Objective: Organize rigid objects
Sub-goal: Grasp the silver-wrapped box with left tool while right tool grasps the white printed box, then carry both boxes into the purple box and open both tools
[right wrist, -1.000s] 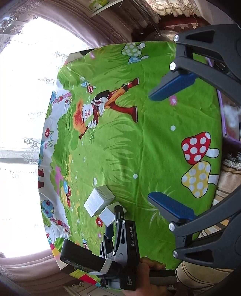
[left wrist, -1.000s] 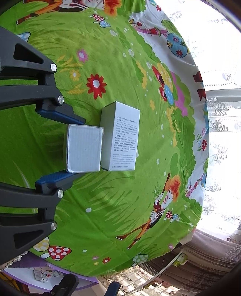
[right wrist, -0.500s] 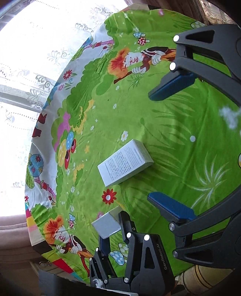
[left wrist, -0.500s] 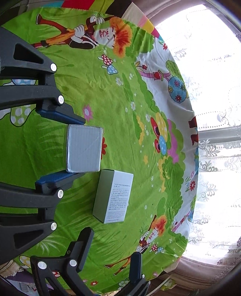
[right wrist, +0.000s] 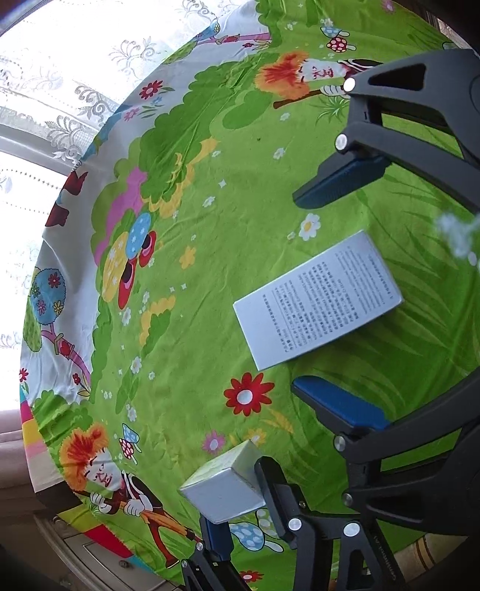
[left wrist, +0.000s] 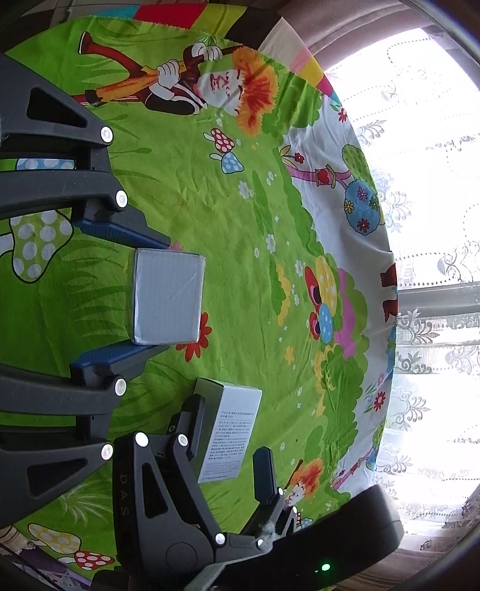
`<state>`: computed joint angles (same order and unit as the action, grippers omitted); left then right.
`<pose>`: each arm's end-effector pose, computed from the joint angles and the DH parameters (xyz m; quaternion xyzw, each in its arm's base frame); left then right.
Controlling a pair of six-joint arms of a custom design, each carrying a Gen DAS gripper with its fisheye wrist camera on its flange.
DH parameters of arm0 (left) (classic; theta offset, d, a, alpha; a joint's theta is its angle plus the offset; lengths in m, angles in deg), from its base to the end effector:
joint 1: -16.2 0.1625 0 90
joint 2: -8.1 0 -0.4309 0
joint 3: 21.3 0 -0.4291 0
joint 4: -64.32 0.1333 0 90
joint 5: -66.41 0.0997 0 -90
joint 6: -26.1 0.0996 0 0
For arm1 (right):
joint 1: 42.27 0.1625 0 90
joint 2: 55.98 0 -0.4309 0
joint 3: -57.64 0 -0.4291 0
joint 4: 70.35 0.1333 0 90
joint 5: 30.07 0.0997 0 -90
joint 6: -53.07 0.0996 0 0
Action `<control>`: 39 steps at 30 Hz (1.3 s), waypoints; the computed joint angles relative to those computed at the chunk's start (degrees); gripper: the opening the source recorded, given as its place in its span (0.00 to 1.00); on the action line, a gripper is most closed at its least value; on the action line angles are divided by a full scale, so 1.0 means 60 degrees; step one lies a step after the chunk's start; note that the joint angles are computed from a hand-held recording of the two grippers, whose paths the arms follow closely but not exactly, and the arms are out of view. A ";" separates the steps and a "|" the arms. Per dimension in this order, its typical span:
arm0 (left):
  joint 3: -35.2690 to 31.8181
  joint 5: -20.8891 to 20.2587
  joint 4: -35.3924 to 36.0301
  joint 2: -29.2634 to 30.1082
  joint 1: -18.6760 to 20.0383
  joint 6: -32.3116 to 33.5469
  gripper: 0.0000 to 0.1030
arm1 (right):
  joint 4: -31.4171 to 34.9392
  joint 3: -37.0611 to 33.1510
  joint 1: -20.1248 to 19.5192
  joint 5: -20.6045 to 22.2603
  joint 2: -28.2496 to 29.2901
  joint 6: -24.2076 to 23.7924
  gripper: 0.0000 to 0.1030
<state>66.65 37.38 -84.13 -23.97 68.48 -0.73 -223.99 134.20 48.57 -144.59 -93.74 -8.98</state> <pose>-0.2586 -0.6946 -0.0078 0.0704 0.8587 -0.2872 0.4185 0.1037 -0.8022 0.1171 0.4589 -0.8380 0.0753 0.2855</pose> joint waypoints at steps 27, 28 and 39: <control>0.0566 -0.0909 -0.0673 -0.0180 -0.1221 0.0293 0.47 | -0.1970 0.3557 -0.0333 -0.0388 -0.3156 0.2744 0.44; 0.0640 -0.0991 -0.0681 -0.0194 -0.1311 0.0263 0.47 | -0.2080 0.3762 -0.0347 -0.0387 -0.3355 0.2761 0.44; 0.1148 -0.1626 -0.0884 -0.0190 -0.2253 0.0235 0.47 | -0.2970 0.5738 -0.0685 -0.0212 -0.5351 0.2768 0.44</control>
